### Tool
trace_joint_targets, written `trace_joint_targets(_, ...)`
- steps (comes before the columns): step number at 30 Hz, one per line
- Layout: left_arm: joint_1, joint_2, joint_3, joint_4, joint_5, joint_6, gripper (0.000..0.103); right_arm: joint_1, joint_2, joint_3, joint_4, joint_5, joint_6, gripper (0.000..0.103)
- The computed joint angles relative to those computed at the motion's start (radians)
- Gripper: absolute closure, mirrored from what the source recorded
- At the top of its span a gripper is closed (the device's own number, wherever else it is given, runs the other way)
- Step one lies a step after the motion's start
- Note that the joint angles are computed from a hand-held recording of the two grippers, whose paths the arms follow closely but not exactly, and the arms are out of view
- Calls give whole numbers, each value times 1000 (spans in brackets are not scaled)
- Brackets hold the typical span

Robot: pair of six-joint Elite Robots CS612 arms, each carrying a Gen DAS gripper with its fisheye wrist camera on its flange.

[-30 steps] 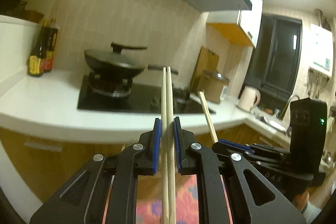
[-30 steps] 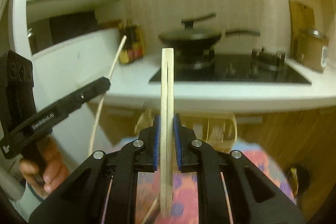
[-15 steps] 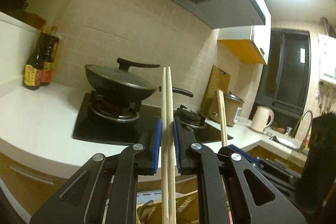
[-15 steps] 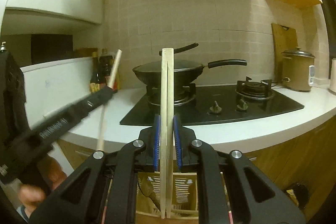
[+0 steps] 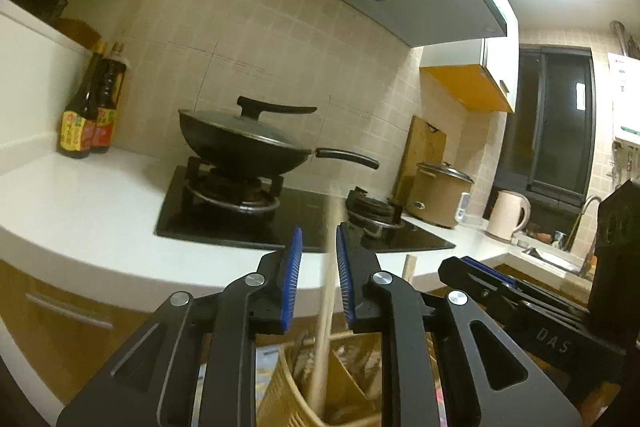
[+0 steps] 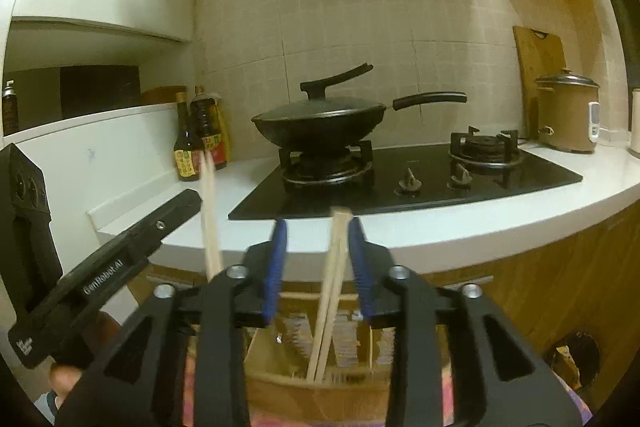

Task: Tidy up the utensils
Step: 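Carry both held chopsticks over the basket and open both grippers, then lower the right gripper around the clear spoon handle and close it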

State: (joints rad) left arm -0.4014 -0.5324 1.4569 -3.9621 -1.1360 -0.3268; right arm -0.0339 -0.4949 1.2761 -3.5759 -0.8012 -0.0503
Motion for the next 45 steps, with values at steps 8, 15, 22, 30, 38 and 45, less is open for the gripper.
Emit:
trace_joint_targets(8,-25,-74,160,-19,-10,-44,50,-51,-94,182,99,49,-115,61)
trace_joint_targets(15,-64,-115,294,57,-22,-176,50,-78,-158,296,442,48,-339,61)
trace_joint_targets(22,-109,-88,345,139,11,-309,50,-66,-163,315,737,-18,-495,61)
trace_joint_targets(30,-120,-59,343,119,40,-350,50,-39,-135,313,761,-62,-517,63)
trace_joint_targets(38,-125,-63,338,144,47,-332,50,-7,-137,349,604,-175,-514,72)
trace_joint_targets(45,-118,-62,339,150,29,-354,50,-5,-132,334,606,-215,-501,93)
